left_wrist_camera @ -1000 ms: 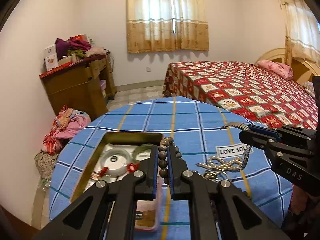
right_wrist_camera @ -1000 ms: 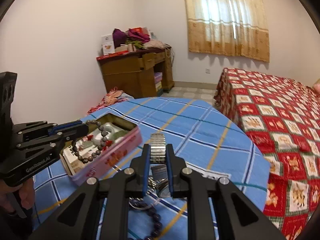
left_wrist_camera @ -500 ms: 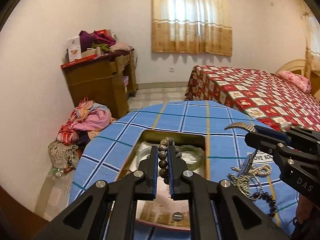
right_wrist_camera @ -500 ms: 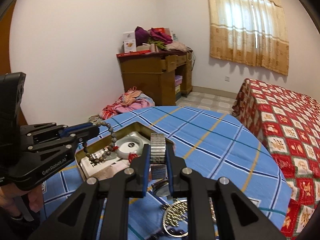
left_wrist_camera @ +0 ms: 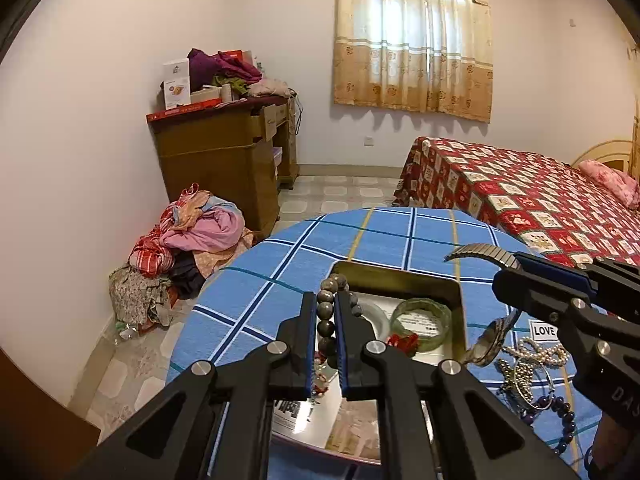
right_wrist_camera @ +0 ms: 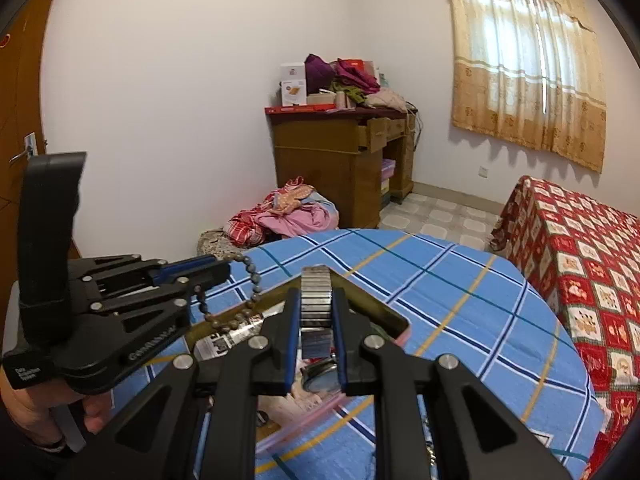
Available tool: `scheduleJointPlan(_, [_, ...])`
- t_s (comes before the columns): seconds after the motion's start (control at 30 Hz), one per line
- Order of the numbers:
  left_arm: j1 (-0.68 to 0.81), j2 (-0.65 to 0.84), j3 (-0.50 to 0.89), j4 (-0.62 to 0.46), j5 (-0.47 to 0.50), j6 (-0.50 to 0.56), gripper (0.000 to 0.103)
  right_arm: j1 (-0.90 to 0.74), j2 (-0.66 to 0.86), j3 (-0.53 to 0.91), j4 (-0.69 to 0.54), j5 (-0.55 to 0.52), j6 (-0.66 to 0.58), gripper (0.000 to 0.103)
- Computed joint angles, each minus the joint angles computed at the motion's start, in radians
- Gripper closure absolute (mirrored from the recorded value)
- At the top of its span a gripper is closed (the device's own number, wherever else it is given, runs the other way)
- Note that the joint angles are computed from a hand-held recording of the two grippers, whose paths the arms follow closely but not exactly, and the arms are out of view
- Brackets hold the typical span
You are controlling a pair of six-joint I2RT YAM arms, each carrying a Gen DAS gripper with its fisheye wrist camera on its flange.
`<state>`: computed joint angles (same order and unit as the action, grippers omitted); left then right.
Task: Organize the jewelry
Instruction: 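Carry the watch and the brown bead strand over the tin with both tools, then lower both held items into the tin and open both tools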
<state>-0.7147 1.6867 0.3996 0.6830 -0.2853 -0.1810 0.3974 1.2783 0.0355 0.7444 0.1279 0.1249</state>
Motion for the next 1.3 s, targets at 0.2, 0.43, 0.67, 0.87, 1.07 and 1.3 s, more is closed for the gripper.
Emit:
scheduleJointPlan(0.2, [0.026, 0.085, 0.028, 0.021, 0.030, -0.001, 0.095, 0.023, 0.186, 0.019, 0.140, -0.003, 0.010, 0.086])
scheduleJointPlan(0.43, [0.026, 0.154, 0.055, 0.030, 0.031, -0.002, 0.095, 0.022, 0.366, 0.056, 0.230, -0.007, 0.021, 0.086])
scheduleJointPlan(0.67, [0.031, 0.237, 0.089, 0.034, 0.040, -0.005, 0.095, 0.019, 0.487, 0.085, 0.262, 0.002, 0.033, 0.086])
scheduleJointPlan(0.87, [0.034, 0.277, 0.106, 0.041, 0.039, -0.005, 0.095, 0.043, 0.534, 0.093, 0.278, 0.029, 0.049, 0.086])
scheduleJointPlan(1.07, [0.051, 0.304, 0.111, 0.047, 0.045, -0.013, 0.095, 0.061, 0.567, 0.102, 0.286, 0.046, 0.055, 0.086])
scheduleJointPlan(1.3, [0.059, 0.316, 0.116, 0.046, 0.048, -0.021, 0.095, 0.064, 0.603, 0.114, 0.294, 0.049, 0.060, 0.086])
